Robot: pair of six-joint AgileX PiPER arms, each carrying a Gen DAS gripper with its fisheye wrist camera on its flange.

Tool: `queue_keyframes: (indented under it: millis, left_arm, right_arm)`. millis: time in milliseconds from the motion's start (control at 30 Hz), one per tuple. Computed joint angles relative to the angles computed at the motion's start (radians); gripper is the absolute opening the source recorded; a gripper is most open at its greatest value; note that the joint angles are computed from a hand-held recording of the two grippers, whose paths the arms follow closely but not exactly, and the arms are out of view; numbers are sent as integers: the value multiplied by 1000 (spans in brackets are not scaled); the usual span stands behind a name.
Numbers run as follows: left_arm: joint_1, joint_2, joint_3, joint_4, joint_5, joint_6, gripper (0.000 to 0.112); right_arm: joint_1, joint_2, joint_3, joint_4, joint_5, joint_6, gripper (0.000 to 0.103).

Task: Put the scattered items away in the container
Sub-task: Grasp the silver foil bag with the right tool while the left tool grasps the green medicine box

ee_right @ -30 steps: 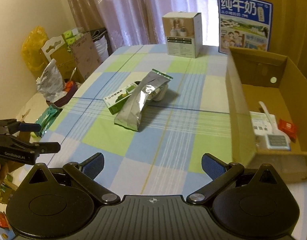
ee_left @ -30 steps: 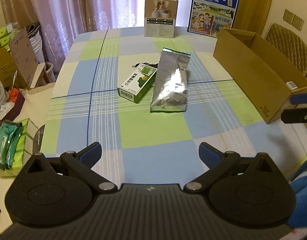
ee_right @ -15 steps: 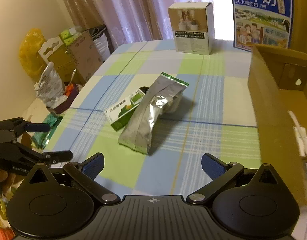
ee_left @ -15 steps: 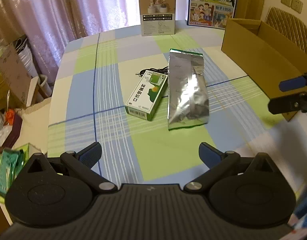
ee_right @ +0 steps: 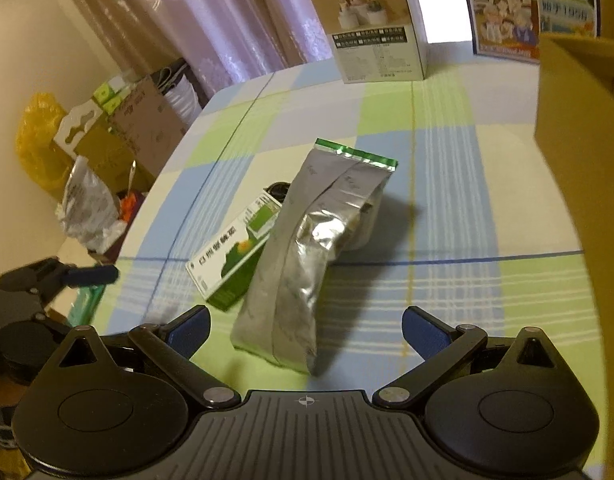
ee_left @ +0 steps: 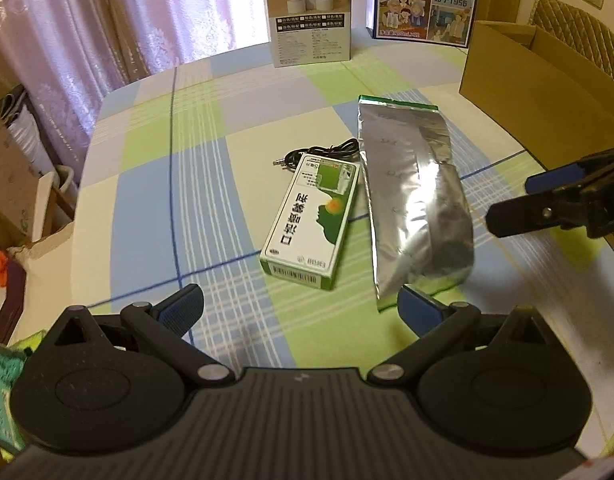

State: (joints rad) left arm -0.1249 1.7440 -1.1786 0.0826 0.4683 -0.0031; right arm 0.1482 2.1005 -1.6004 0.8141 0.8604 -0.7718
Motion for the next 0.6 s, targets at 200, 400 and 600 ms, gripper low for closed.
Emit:
queue_keyframes:
  millis: [200,400,600]
  left_arm:
    - [36,83,-71,-70,-22,132,101]
    - [60,146,-125,-145,-29,244,99]
    - [61,207,-178,-178,-29,332,95]
  right_arm:
    - [35,84,-94,-15,-4,63,91]
    - [50,153,-168,-9,2,120,87]
    - [56,205,-227,-3,32,158,77]
